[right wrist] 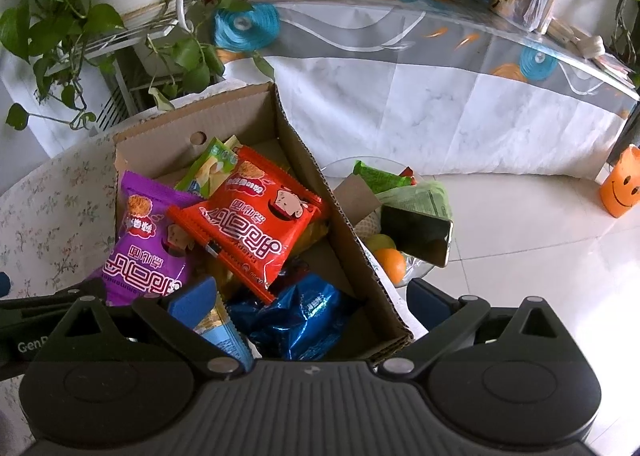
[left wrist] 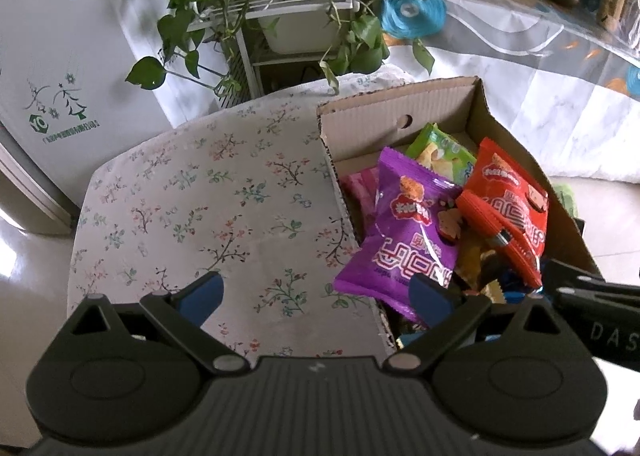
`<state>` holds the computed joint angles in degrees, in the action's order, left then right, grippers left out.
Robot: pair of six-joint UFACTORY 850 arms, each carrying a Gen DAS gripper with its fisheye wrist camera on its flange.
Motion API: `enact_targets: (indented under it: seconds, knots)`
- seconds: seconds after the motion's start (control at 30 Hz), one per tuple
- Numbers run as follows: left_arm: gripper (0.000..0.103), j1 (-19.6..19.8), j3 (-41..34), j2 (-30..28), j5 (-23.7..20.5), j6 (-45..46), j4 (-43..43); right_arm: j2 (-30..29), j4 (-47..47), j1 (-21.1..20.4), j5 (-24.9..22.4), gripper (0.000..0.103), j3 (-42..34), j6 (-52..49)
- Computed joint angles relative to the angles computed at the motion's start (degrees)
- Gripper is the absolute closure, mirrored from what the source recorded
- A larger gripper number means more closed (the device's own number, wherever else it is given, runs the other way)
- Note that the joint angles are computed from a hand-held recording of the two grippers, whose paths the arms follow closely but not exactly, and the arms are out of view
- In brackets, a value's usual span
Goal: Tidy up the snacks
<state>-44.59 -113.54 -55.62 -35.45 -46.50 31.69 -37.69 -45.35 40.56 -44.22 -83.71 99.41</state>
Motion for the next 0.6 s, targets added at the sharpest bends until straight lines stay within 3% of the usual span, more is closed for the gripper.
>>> enact_targets:
  seconds: [0.6]
  knots:
    - [0.004, 2.1, 8.6, 4.5, 2.5, -5.9, 9.7, -4.9, 2.6, 1.5, -0.7, 0.000, -7.7, -9.2]
